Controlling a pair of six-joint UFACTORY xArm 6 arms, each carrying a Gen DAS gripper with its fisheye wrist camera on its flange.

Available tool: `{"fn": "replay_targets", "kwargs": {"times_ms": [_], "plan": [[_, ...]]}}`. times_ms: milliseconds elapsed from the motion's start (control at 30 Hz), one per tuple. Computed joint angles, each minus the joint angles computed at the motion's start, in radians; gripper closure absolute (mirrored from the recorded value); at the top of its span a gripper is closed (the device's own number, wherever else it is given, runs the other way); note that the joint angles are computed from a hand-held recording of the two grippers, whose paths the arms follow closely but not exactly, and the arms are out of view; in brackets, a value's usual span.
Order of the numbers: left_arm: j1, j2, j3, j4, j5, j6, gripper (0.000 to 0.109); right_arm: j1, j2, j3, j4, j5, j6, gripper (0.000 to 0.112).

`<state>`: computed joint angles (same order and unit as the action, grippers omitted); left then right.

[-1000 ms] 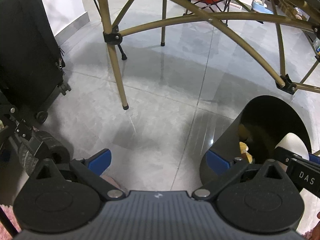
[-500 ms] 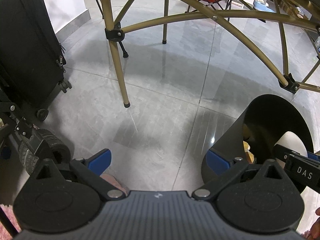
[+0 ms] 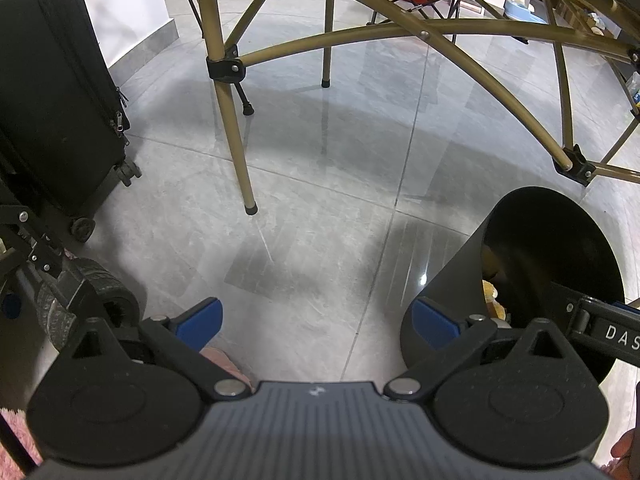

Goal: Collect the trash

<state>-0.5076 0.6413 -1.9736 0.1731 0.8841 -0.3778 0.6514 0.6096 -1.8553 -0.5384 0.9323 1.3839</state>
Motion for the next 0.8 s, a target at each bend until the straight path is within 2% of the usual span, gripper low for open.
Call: {"fn": "replay_targets", "kwargs": {"times_ms": [433, 800], "plan": [[-0.005, -0.009, 0.014, -0.005, -0.019, 0.007, 0.006, 0.005, -0.007, 0.000, -0.018, 0.009, 0.004, 0.010], [-0.021, -0.077, 0.103, 0.002, -0.113, 0.034, 0.006, 0.021, -0.095, 0.099, -0.078, 0.008, 0.049, 0.009]]}}
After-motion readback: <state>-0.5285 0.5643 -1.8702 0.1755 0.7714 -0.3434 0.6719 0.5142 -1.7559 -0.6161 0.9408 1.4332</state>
